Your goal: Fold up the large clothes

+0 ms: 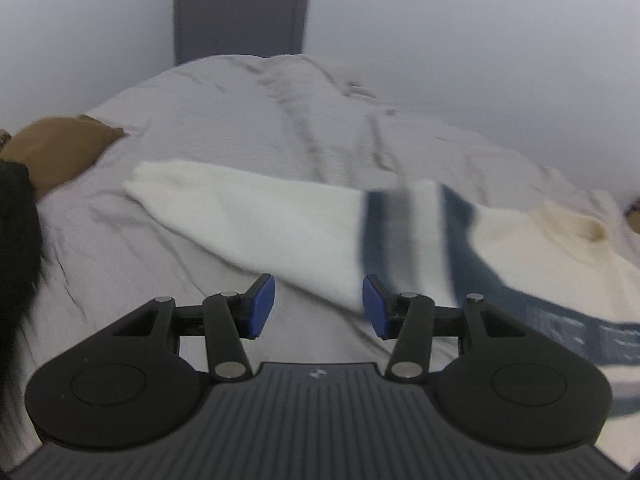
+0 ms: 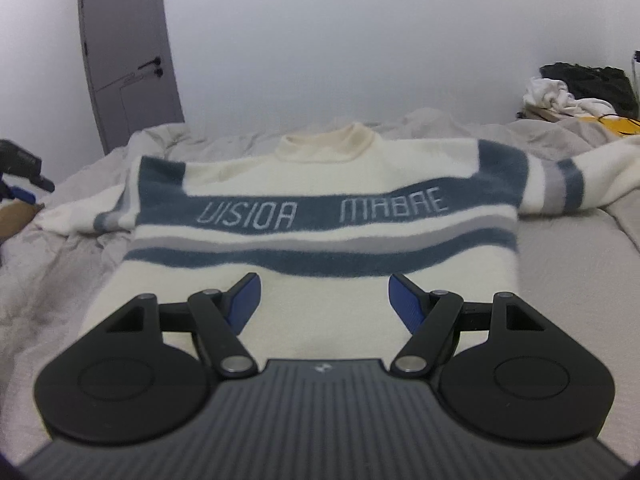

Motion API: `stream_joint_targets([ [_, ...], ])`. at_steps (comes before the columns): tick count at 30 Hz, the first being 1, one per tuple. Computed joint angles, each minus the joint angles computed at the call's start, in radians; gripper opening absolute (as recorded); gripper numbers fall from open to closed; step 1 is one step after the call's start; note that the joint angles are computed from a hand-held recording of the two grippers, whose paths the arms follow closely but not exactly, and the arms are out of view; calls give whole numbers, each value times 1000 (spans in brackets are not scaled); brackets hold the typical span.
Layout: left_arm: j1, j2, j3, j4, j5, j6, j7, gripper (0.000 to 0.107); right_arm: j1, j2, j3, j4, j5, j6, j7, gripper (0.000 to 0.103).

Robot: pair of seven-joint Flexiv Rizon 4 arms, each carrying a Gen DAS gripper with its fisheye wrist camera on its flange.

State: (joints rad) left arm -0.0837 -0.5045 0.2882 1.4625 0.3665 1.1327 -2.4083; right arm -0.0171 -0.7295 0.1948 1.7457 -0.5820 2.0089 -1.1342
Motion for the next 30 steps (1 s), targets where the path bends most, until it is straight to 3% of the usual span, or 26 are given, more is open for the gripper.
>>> stream_joint_targets([
  [5,-57,60,-31,117,-5,83,-68,55,-75,12,47,21,-32,18,61,72],
  [8,-47,80,-104,202,-91,156,-52,55,-122,18,76,34,-61,9,119,72],
  [13,-94,75,-162,299,-197,264,-25,55,-198,38,118,65,-112,-60,204,72],
  [16,-97,67,-217,368,-291,340,-11,55,-355,12,283,70,-165,-161,270,72],
  [20,-151,48,-221,431,-362,420,-38,56,-531,-38,499,81,-141,-308,277,73],
  [23,-151,36,-249,473,-410,507,-25,57,-549,-36,530,95,-78,-361,287,75],
  [26,-252,20,-147,469,-426,527,-29,58,-606,-84,638,81,-22,-464,263,75],
  [30,-274,21,-139,510,-480,596,-24,58,-619,-110,689,72,39,-504,223,74],
])
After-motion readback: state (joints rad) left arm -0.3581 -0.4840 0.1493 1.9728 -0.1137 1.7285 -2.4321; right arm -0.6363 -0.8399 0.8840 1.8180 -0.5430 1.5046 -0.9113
